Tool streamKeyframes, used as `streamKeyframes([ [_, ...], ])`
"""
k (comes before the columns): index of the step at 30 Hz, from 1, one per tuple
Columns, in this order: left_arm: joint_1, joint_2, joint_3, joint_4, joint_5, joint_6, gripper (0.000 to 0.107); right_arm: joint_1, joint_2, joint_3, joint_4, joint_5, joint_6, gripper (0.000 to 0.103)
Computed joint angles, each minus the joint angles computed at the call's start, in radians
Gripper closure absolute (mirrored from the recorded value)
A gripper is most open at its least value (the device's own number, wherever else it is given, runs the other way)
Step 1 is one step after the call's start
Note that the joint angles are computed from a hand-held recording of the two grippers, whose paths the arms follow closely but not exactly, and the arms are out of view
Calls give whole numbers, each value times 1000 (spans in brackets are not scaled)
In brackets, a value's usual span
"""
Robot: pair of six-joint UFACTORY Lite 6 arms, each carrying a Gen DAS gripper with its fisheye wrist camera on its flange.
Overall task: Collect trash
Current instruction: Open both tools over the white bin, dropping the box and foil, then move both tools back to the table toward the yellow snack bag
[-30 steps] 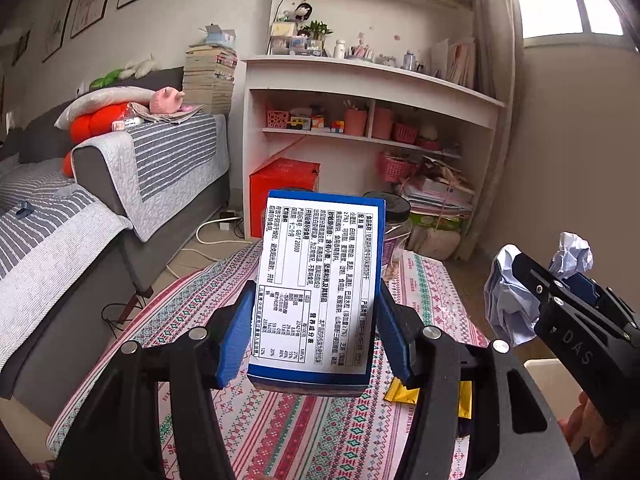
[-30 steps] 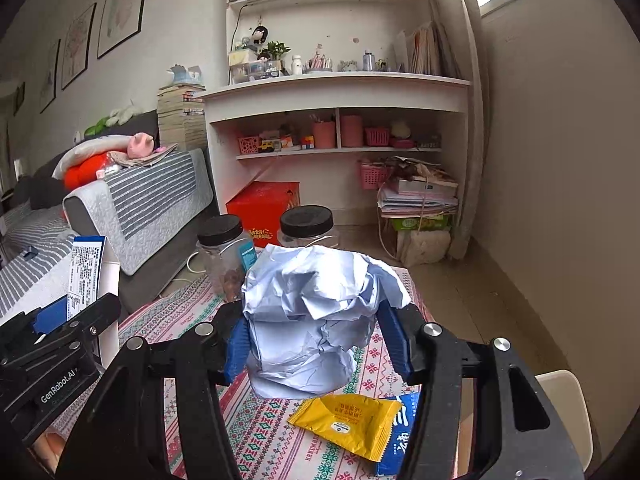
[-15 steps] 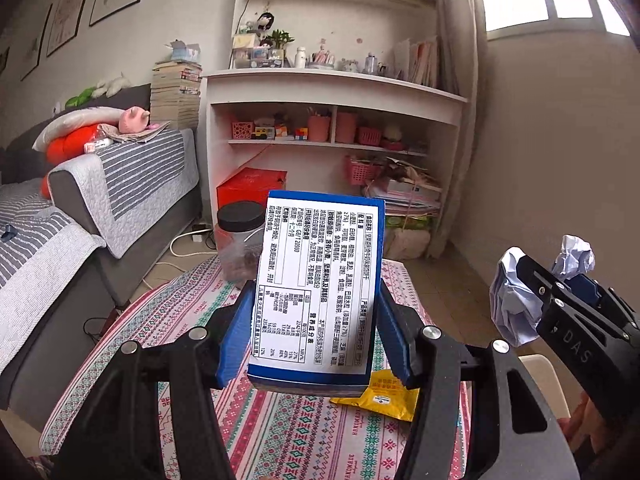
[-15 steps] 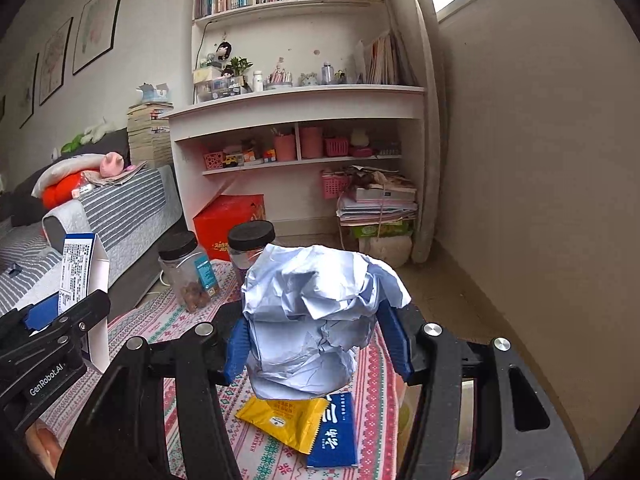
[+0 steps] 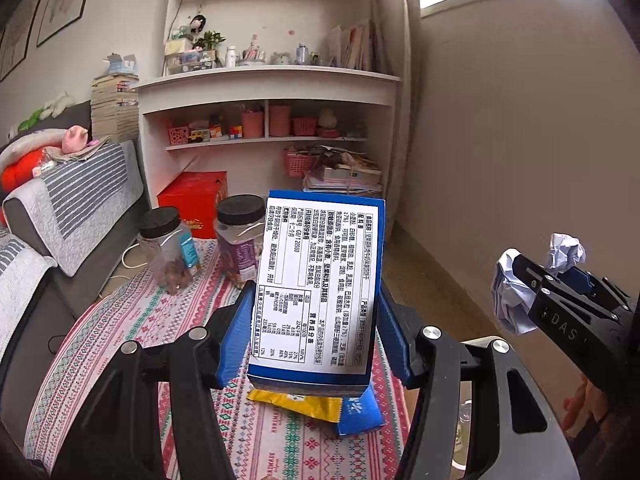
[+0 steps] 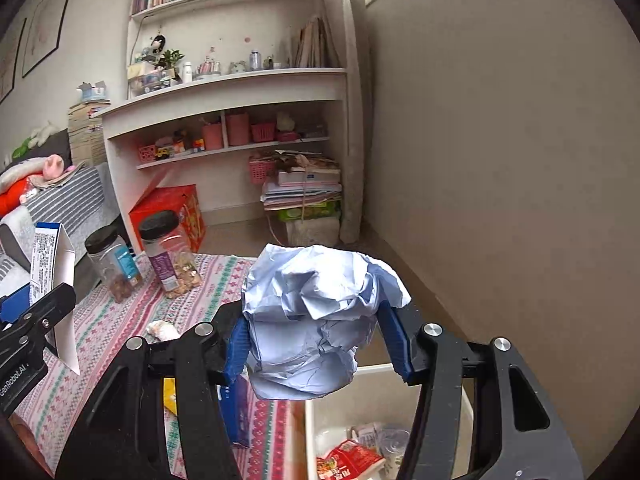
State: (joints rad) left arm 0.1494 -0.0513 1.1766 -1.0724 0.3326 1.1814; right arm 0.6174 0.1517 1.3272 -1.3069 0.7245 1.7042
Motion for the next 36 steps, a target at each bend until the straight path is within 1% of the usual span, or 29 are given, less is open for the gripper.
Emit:
streamKeyframes([
  [4, -113, -4, -13, 100, -54, -116, 50, -60, -107, -124, -2, -16, 21, 50],
  [8, -228, 26, 6, 253, -87, -299, 50, -120, -201, -229, 12, -35, 14, 49],
  [9, -256, 36, 12, 294, -97, -347, 50, -135, -222, -252, 18, -41, 7, 48],
  [11, -314, 63, 30, 395, -112, -460, 50, -160, -253, -284, 22, -38, 1, 43],
  [13, -361, 92, 52, 475, -115, -553, 50, -175, -294, -322, 10, -25, 22, 29],
  [15, -400, 119, 73, 529, -110, -620, 50, -195, -338, -355, 4, -15, 40, 23],
  [17, -436, 153, 104, 585, -104, -693, 50, -218, -378, -382, 9, -14, 44, 20],
  [22, -500, 214, 155, 641, -93, -777, 50, -252, -429, -423, 22, -7, 38, 18],
  [24, -512, 248, 189, 631, -69, -768, 50, -255, -442, -435, 22, 8, 35, 17],
  [26, -519, 279, 219, 678, -46, -810, 38, -249, -447, -437, 24, 32, 36, 16],
  [27, -520, 281, 216, 688, -53, -826, 27, -250, -446, -437, 26, 36, 36, 15],
  [31, -501, 267, 197, 648, -63, -791, 27, -241, -438, -431, 34, 55, 41, 13],
  [36, -471, 213, 150, 644, -112, -781, 27, -209, -388, -385, 36, 76, 39, 9],
])
